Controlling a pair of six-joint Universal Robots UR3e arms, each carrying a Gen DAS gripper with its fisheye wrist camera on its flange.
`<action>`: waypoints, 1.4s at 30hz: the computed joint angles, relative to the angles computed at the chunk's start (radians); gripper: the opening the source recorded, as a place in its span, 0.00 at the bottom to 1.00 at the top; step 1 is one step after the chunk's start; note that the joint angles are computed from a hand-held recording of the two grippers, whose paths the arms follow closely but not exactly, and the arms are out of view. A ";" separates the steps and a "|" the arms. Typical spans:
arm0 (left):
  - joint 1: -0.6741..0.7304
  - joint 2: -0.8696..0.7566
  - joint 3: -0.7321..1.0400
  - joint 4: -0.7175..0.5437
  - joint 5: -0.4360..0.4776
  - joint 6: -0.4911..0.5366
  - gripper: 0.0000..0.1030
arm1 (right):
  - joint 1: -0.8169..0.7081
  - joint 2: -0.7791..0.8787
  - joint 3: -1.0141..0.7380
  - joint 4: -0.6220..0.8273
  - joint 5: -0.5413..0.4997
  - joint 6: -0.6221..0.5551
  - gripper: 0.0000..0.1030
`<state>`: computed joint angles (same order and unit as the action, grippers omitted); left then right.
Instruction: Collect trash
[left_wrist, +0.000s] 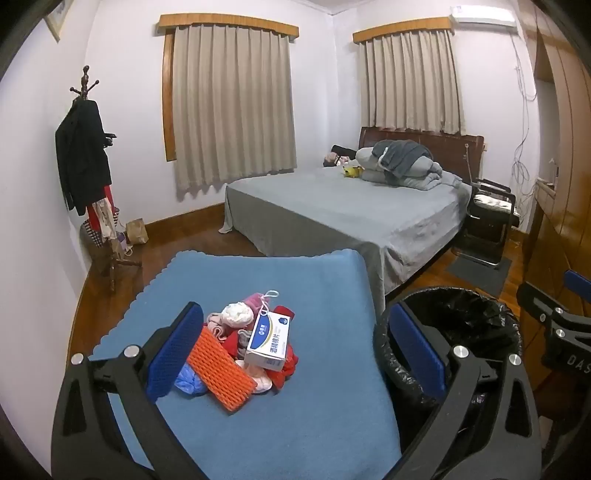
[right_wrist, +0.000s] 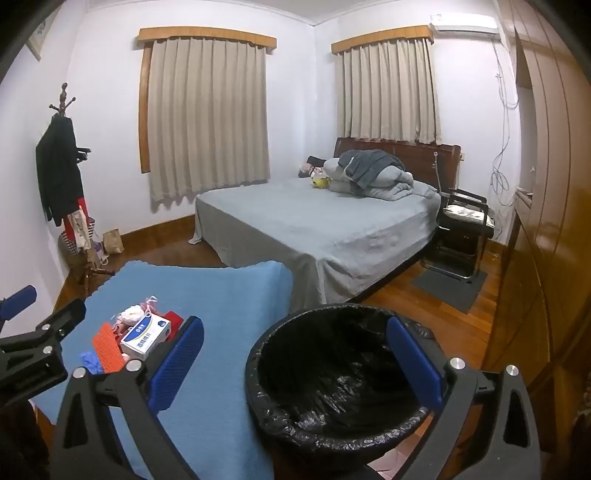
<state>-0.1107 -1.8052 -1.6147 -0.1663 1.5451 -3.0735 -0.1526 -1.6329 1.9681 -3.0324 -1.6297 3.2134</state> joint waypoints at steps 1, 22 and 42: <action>-0.001 -0.001 0.000 0.003 0.002 0.002 0.95 | -0.001 -0.001 0.004 -0.007 0.004 -0.002 0.94; -0.001 0.000 0.003 -0.006 0.001 0.000 0.95 | -0.018 -0.005 0.009 -0.008 0.023 0.016 0.94; 0.001 0.001 0.004 -0.010 -0.001 -0.002 0.95 | -0.007 0.006 0.007 -0.023 0.009 0.013 0.94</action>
